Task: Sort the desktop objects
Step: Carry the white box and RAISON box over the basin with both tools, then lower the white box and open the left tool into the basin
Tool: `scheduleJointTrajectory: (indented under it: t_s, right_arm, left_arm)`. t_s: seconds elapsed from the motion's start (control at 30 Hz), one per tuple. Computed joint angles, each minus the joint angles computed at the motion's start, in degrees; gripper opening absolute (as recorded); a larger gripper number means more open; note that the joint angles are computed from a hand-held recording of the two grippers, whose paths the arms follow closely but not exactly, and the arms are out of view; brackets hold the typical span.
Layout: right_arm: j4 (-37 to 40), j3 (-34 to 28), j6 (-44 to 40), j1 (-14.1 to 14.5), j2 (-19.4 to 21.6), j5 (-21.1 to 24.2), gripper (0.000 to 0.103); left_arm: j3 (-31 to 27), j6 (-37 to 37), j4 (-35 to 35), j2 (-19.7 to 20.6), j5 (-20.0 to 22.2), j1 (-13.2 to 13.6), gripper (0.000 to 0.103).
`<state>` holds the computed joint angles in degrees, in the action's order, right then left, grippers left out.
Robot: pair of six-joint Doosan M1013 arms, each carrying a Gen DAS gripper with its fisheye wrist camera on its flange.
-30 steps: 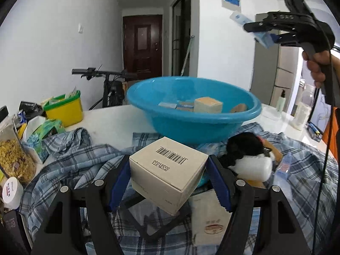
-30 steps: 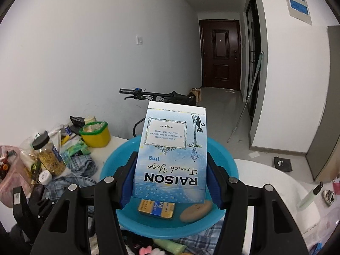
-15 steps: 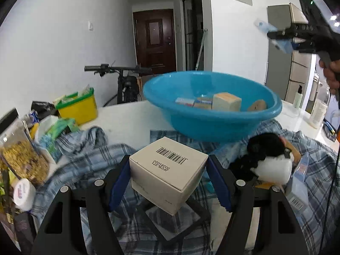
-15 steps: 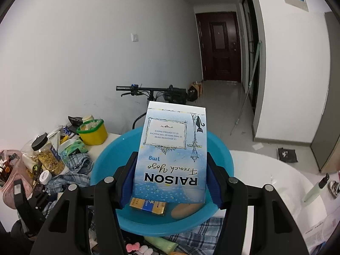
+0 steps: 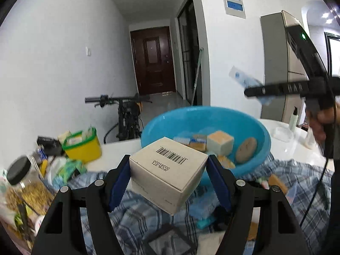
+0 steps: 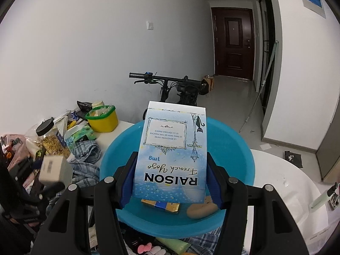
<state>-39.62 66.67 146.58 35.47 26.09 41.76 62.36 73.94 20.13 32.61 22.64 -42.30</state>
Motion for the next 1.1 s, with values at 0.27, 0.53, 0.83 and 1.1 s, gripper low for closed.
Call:
scheduleJointTrajectory:
  t_s: [0.27,0.53,0.83,1.1]
  right_arm:
    - [1.08,1.05,1.05,-0.67,-0.45,-0.7,0.057]
    - [-0.63,2.5,4.42,-1.11,-1.32,0.25,0.057]
    - [-0.03,2.3,4.68,-1.43,-0.93,-0.14,0.057]
    - [1.6,0.21,2.09,-1.22,0.61,1.92,0.057]
  left_arm:
    - [-10.62,0.59,-4.32,4.24,3.51,-0.28,0.073]
    - [-22.68,10.63,-17.11,10.56,10.25,-0.06,0.073]
    - [-31.82,14.82,-18.7,16.54,17.47,-0.26,0.073]
    - [-33.82,16.01,-19.81,18.26,19.93,0.56,0.073]
